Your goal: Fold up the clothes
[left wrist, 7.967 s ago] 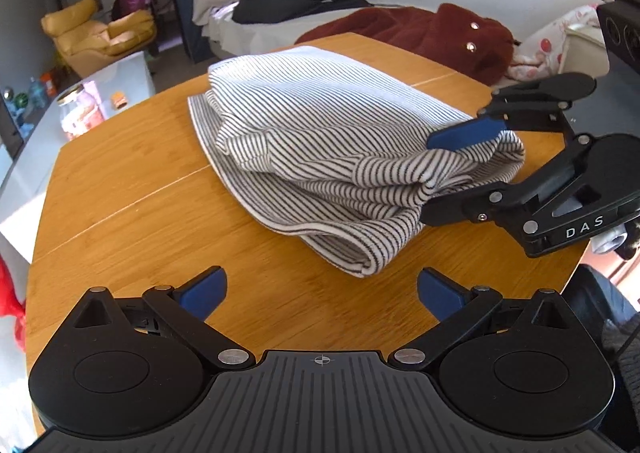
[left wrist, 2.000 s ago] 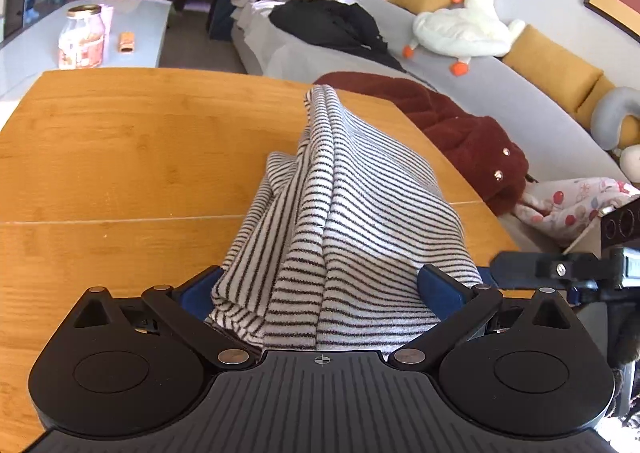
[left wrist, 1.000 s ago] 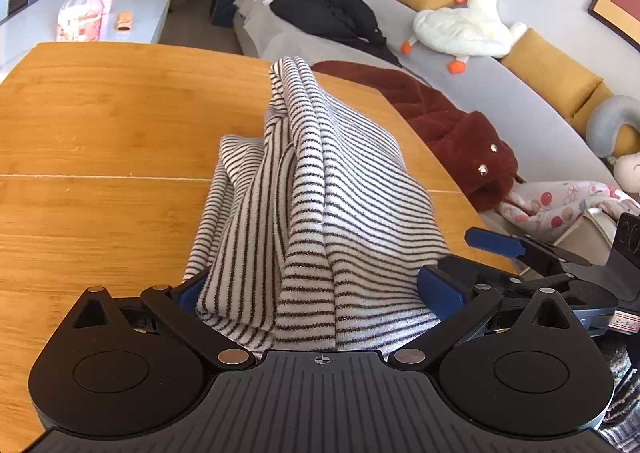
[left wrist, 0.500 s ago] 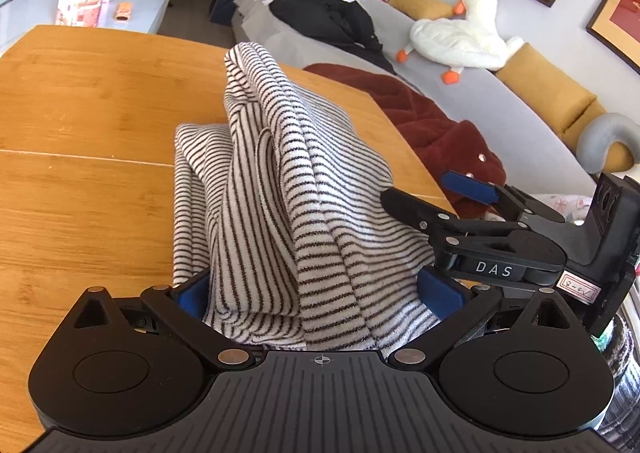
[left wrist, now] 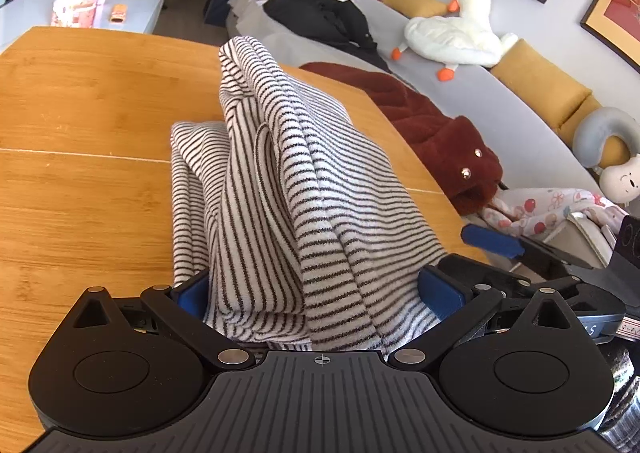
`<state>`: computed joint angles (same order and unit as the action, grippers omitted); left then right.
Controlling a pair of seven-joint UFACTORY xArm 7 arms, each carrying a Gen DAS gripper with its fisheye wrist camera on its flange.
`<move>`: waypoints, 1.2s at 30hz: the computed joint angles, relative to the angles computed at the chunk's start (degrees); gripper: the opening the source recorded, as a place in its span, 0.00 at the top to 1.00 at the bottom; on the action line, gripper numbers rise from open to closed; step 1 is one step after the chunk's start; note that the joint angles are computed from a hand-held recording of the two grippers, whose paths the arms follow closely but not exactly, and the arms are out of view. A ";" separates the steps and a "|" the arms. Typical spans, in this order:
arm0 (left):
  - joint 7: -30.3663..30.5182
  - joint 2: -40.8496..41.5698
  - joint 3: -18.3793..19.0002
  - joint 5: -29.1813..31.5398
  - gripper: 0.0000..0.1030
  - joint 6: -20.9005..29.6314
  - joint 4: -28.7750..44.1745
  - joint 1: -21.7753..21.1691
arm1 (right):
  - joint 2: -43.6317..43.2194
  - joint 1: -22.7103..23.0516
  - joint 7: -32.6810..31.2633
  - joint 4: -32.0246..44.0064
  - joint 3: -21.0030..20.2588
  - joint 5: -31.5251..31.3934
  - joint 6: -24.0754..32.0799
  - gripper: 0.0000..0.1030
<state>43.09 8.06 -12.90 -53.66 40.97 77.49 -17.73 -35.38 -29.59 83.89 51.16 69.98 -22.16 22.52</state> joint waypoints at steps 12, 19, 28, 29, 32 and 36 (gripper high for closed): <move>1.64 -0.46 -0.75 0.46 0.00 -0.07 -0.63 -1.50 | -4.29 -4.45 -6.27 1.92 2.10 2.15 6.16 0.00; 2.18 -0.59 -0.48 0.39 0.00 0.25 -0.67 -1.45 | -4.44 -0.37 3.23 -6.08 -2.34 6.06 -5.14 0.00; 5.40 -3.57 1.79 -5.59 0.00 -0.13 -2.08 0.46 | -3.74 2.20 12.30 -11.90 -5.30 5.36 -15.01 0.00; 4.49 -3.23 1.90 -5.40 0.00 -1.06 -1.78 0.42 | -2.42 2.16 11.47 -11.79 -5.50 4.65 -16.52 0.00; 2.04 -2.20 1.90 -5.32 0.02 -3.67 -0.81 0.57 | 0.56 2.94 8.92 -10.49 -6.04 3.69 -16.71 0.00; -0.70 -2.35 1.67 -2.19 0.07 -11.01 -1.46 0.11 | -2.18 0.85 5.67 -3.87 -2.21 -0.48 -5.98 0.00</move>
